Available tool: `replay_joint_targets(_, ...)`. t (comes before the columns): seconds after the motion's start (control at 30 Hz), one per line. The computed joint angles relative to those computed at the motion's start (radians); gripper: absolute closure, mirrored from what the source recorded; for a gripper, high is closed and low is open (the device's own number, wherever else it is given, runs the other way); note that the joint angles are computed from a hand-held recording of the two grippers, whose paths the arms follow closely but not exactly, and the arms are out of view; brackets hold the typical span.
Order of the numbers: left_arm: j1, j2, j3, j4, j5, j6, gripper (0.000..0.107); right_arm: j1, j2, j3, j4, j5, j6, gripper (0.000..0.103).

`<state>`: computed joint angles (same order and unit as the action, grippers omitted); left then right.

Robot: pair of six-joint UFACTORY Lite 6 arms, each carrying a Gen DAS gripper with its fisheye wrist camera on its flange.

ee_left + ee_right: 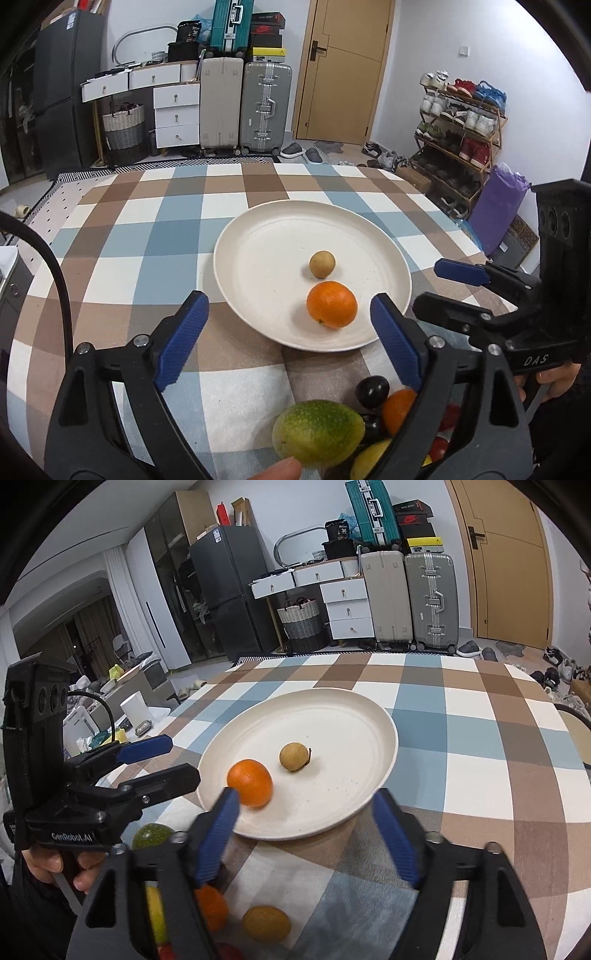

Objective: Organize fruits
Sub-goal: 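Withdraw both tools from the plate back toward the fruit cluster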

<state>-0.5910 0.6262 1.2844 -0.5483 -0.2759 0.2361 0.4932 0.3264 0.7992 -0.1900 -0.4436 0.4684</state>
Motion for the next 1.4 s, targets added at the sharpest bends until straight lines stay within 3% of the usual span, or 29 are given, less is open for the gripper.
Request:
replay_joint_targets(0.07,-0.005,-0.051,-0.063,0.01,-0.021,-0.023,0.005,0.012,-0.03,-0.028,0.057,0.001,-0.044,0.01)
replay_joint_targets(0.13,-0.019,-0.108,-0.139,0.012,-0.059,-0.033,0.005,0.025,-0.059,-0.055,0.132,0.004,-0.101,0.001)
replay_joint_targets(0.27,-0.057,-0.201,-0.25,-0.076,-0.1,0.043,0.005,0.027,-0.104,-0.095,0.117,0.022,-0.074,0.0)
replay_joint_targets(0.53,-0.13,-0.34,-0.42,-0.192,-0.153,0.116,0.005,0.088,-0.208,-0.187,0.298,0.059,-0.219,0.0)
replay_joint_targets(1.07,-0.244,-0.431,-0.567,-0.293,-0.207,0.12,0.005,0.181,-0.41,-0.36,0.686,0.106,-0.461,0.0)
replay_joint_targets(1.4,-0.278,-0.399,-0.583,-0.307,-0.205,0.094,0.005,0.255,-0.357,-0.352,0.905,0.132,-0.657,0.0)
